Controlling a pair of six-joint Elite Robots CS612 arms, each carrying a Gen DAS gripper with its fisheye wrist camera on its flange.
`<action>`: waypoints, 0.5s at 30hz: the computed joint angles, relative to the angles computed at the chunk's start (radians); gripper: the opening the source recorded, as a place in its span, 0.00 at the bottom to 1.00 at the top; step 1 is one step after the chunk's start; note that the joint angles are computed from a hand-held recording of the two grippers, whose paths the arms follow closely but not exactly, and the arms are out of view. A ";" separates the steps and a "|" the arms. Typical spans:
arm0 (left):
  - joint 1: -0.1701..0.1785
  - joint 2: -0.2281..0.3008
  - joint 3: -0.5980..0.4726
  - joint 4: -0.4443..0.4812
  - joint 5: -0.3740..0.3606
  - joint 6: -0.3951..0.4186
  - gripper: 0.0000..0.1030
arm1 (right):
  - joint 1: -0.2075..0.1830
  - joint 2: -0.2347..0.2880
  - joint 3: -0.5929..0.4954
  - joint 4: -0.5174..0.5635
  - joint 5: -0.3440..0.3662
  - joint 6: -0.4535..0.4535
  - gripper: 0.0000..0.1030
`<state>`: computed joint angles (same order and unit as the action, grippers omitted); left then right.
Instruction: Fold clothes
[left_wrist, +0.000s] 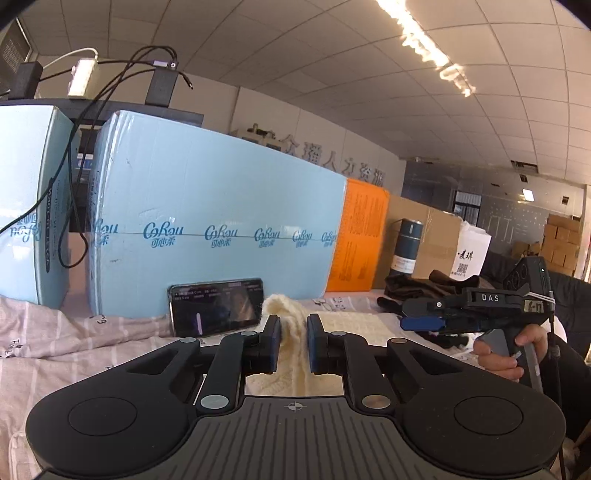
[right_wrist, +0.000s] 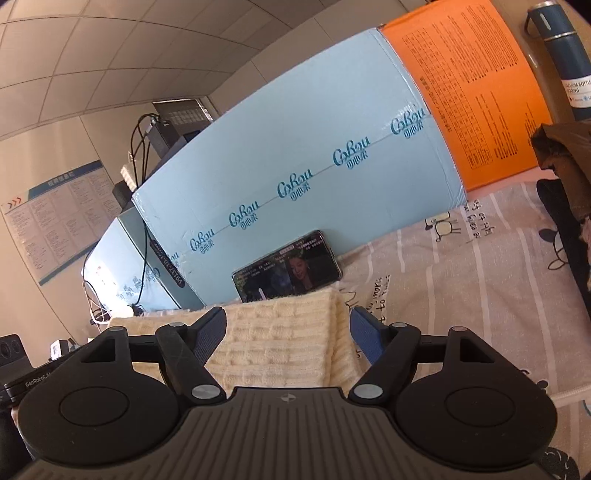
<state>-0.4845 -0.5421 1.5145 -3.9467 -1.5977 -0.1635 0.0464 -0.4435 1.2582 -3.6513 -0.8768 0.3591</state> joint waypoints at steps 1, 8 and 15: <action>-0.001 0.002 0.009 -0.035 -0.015 0.008 0.12 | -0.003 0.000 0.002 -0.026 0.014 -0.008 0.75; 0.011 0.000 0.064 -0.139 -0.238 0.066 0.13 | -0.022 -0.008 0.026 -0.144 0.079 -0.021 0.79; 0.020 -0.048 0.141 -0.030 -0.378 0.089 0.14 | -0.031 -0.018 0.055 -0.226 0.072 0.012 0.81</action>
<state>-0.4648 -0.5896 1.6560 -3.9767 -1.9761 -0.0748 0.0159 -0.4615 1.3129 -3.8771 -0.8043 0.3706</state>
